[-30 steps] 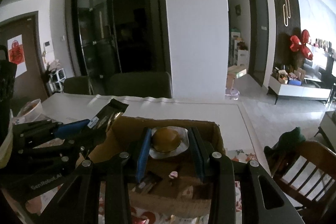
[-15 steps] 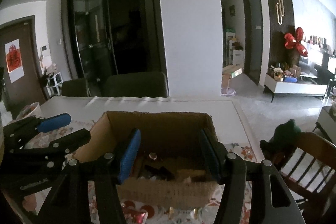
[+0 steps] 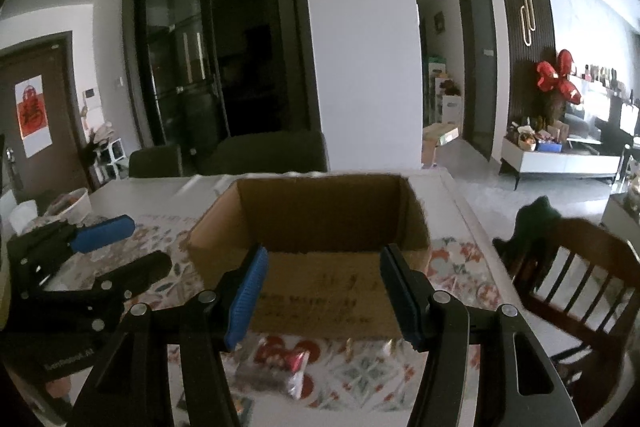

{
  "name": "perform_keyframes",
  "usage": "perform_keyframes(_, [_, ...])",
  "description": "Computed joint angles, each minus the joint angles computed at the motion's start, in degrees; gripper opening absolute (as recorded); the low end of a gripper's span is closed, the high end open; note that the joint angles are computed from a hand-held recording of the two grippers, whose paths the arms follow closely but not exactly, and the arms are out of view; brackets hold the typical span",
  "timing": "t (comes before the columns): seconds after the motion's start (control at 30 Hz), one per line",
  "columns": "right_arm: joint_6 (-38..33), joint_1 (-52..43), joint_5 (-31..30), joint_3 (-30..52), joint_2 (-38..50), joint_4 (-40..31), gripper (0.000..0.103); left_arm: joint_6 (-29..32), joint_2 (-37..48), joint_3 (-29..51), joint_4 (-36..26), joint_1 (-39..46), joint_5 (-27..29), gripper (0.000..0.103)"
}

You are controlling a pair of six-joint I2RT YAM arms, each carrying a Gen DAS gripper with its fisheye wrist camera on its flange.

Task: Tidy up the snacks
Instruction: 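Withdraw both tools from the box back over the table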

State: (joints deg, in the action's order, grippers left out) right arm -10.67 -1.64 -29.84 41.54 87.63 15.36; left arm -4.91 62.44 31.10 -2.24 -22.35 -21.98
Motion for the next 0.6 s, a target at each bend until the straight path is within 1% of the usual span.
perform_keyframes(0.13, [-1.4, 0.5, 0.6, -4.5, -2.5, 0.3, 0.059, -0.6, -3.9, -3.9, -2.5, -2.5, -1.7, 0.057])
perform_keyframes(0.2, [-2.5, 0.6, 0.7, -6.8, -3.7, 0.2, 0.059, -1.3, -5.4, -5.4, -3.7, -3.2, -1.4, 0.057])
perform_keyframes(0.27, [-3.7, 0.7, 1.1, -9.4, -4.9, 0.4, 0.059, -2.3, -7.2, -7.0, -5.5, -5.0, -2.1, 0.057])
perform_keyframes(0.43, [-5.8, 0.3, 0.9, -13.7, -6.3, -0.9, 0.059, -4.0, -9.7, -11.0, -6.6, -8.6, -2.0, 0.057])
perform_keyframes(0.53, [-7.0, 0.6, 1.8, -16.1, -6.7, -1.3, 0.059, -3.8, -10.0, -12.8, -6.5, -10.3, -1.9, 0.057])
perform_keyframes(0.6, [-7.6, 0.3, 2.1, -17.4, -6.6, -1.5, 0.059, -3.1, -9.6, -13.8, -5.9, -10.8, -0.8, 0.057])
